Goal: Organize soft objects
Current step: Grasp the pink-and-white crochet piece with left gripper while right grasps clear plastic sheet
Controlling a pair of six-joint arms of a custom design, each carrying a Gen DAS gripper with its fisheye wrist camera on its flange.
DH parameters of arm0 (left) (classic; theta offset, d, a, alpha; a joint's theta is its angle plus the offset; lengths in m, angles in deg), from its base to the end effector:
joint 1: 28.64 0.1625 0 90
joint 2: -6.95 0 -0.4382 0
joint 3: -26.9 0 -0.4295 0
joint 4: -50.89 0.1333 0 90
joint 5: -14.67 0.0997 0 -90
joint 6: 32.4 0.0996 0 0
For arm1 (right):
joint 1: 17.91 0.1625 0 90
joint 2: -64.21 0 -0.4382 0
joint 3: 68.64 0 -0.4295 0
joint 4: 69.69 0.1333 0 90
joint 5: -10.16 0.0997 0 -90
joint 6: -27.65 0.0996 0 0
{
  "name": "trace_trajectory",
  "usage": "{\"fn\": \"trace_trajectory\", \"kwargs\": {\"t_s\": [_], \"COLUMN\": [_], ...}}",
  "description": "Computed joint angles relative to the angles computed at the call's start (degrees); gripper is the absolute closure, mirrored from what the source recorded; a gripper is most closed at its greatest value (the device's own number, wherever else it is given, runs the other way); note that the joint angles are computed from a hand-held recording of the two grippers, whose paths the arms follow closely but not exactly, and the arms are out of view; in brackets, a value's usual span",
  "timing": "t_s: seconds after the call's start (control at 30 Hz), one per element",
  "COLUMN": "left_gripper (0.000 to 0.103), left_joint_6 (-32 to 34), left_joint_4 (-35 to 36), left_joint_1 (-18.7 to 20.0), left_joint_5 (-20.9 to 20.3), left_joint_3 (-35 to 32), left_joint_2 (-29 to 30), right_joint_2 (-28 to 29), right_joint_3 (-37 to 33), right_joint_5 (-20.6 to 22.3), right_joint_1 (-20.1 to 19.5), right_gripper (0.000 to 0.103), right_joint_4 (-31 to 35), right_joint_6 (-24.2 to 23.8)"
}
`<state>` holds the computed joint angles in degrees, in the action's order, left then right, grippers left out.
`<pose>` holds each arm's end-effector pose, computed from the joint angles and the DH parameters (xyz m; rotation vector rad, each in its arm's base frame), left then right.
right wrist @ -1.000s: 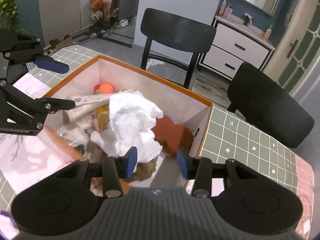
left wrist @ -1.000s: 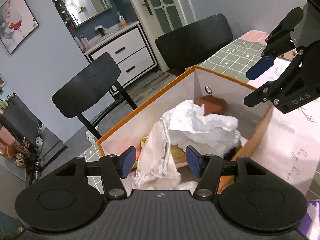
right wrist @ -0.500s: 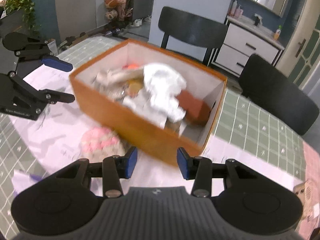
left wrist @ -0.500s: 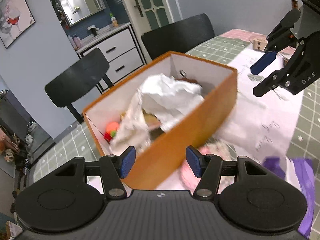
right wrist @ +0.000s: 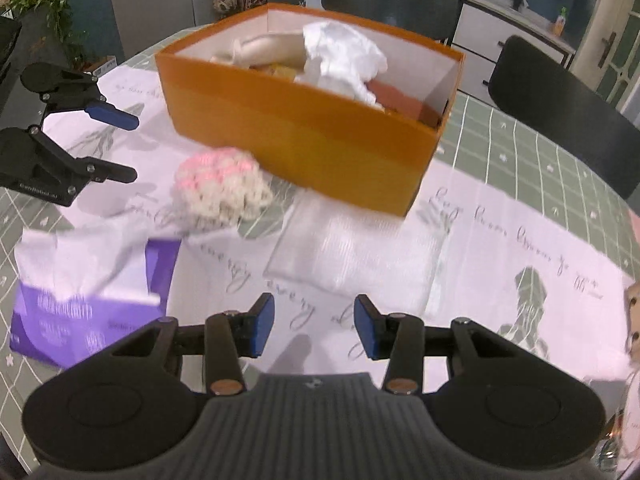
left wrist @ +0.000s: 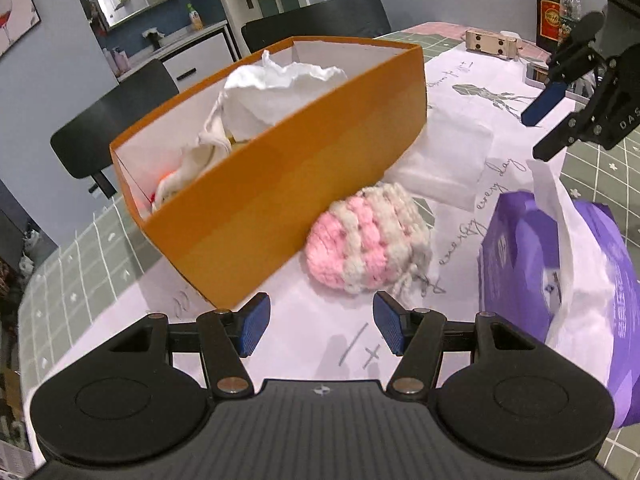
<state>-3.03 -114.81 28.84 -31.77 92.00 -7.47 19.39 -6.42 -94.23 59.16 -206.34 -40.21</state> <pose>-0.2692 -0.7978 -0.0839 1.0257 2.1144 -0.5449 -0.0855 -0.8574 0.3075 1.1264 -2.3532 0.3049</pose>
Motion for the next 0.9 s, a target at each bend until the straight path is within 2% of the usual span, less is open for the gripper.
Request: {"fn": "trace_trajectory", "kwargs": {"t_s": [0.17,0.33,0.37,0.43,0.53,0.67,0.73,0.83,0.9], "left_gripper": [0.033,0.028,0.027,0.026,0.025,0.022,0.017,0.017,0.017], "left_joint_6": [0.11,0.82,1.12,1.31,1.18,0.38,-0.71,-2.77,-4.21], "left_joint_4": [-0.72,-0.71,-0.53,0.16,1.99,3.99,4.64,5.83,6.98], "left_joint_1": [0.04,-0.05,-0.05,-0.02,0.07,0.31,0.58,0.97,1.24], "left_joint_5": [-1.22,-3.32,-3.81,-4.6,-5.19,-6.07,-7.07,-8.15,-9.04], "left_joint_3": [0.17,-2.53,-3.37,-4.91,-7.79,-11.42,-13.13,-15.27,-16.47], "left_joint_2": [0.16,1.9,2.44,3.43,5.14,7.24,8.15,9.26,9.78], "right_joint_2": [-0.18,0.75,0.95,1.31,2.08,3.18,3.84,4.93,5.77], "right_joint_3": [1.22,0.07,-0.24,-0.75,-1.46,-2.64,-3.41,-4.66,-5.52], "right_joint_5": [0.46,1.19,1.45,2.04,2.26,2.77,3.19,3.73,3.75], "right_joint_1": [-0.82,-1.2,-1.25,-1.37,-1.42,-1.5,-1.58,-1.73,-1.78], "right_gripper": [0.058,0.054,0.052,0.035,0.021,0.017,0.012,0.006,0.005], "right_joint_4": [-1.05,-1.67,-1.72,-2.16,-3.14,-3.61,-3.74,-3.56,-3.54], "right_joint_6": [0.06,1.54,1.82,2.5,2.89,3.69,4.46,5.85,6.57]}}
